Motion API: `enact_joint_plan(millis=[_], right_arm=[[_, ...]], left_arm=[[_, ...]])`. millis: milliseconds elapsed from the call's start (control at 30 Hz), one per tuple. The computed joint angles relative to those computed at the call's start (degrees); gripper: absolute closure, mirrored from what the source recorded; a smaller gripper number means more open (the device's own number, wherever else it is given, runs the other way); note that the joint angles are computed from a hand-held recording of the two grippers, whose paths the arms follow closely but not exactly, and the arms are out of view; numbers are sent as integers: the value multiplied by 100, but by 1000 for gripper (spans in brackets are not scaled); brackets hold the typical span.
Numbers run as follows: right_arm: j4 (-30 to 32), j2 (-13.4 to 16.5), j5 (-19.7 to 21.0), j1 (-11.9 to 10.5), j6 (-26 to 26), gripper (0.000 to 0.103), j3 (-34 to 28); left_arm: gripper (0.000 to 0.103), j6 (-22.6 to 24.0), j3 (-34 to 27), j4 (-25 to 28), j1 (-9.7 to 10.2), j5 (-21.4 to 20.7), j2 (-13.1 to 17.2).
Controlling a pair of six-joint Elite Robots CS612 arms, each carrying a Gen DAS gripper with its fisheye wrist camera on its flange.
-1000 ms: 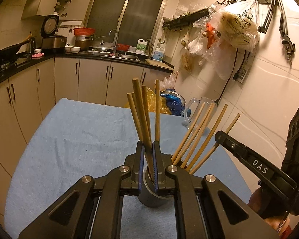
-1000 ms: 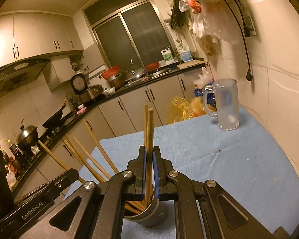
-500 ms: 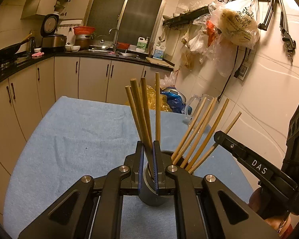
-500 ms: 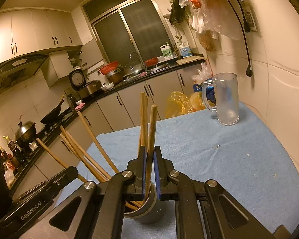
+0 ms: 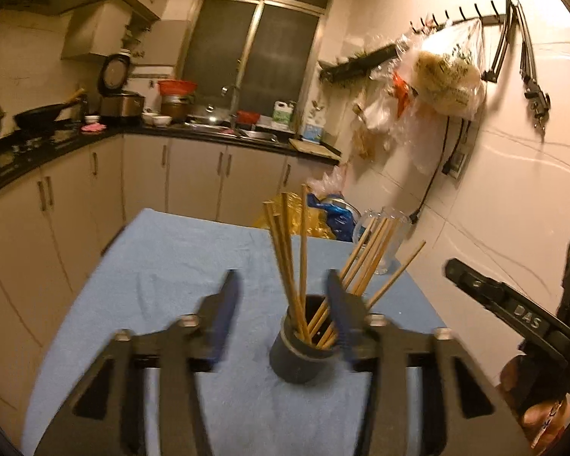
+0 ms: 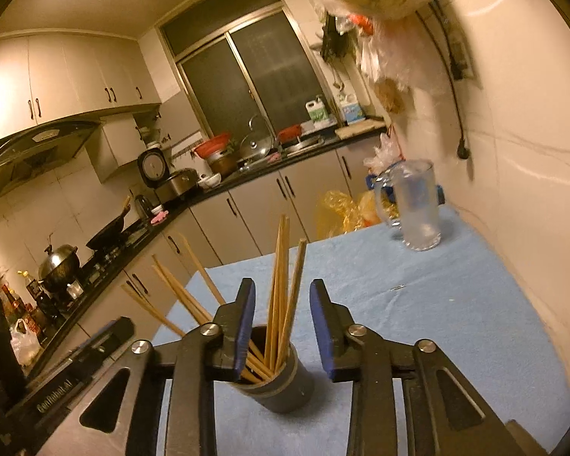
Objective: Organize utensils
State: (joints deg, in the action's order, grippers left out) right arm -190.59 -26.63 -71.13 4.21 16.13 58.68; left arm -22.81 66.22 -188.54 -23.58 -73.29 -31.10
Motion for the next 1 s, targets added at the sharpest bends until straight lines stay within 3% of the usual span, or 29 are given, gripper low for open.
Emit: enact_joint_plan(millis=[33,133,200,333,433,667,733,867,1000], right_arm=[[-175,-115,-68,-11,-43,58,238],[-700,-398,-344,-17,-154,26,881],[-935,-567,-552,3,-268,20,1277],[-1278,-856,-1113,113,-711,10,2024],[-1292,-984,-1519,202,-864,9,2388],[-1158,-1108,-1737,258,-1054,8,2825],[-1214,-1125,-1780,268,-1079,8,2901],[-1217,-1127,-1839,289,-1160,8,2950],[-1101,-1105,-1864,315,-1241,8,2889]], left_arm=[[35,-38,236,-166,-56,255,-106],[18,17,787,-369,-236,1054,-358],[9,26,1069,-326,-333,1510,-489],[5,-143,1577,9,-501,2069,-723],[0,-471,1926,309,-593,2345,-880],[0,-787,2342,1040,-656,2265,-1123],[0,-815,2419,1091,-707,2430,-1143],[0,-761,2555,967,-754,2277,-1170],[0,-941,2556,1059,-810,2598,-1146]])
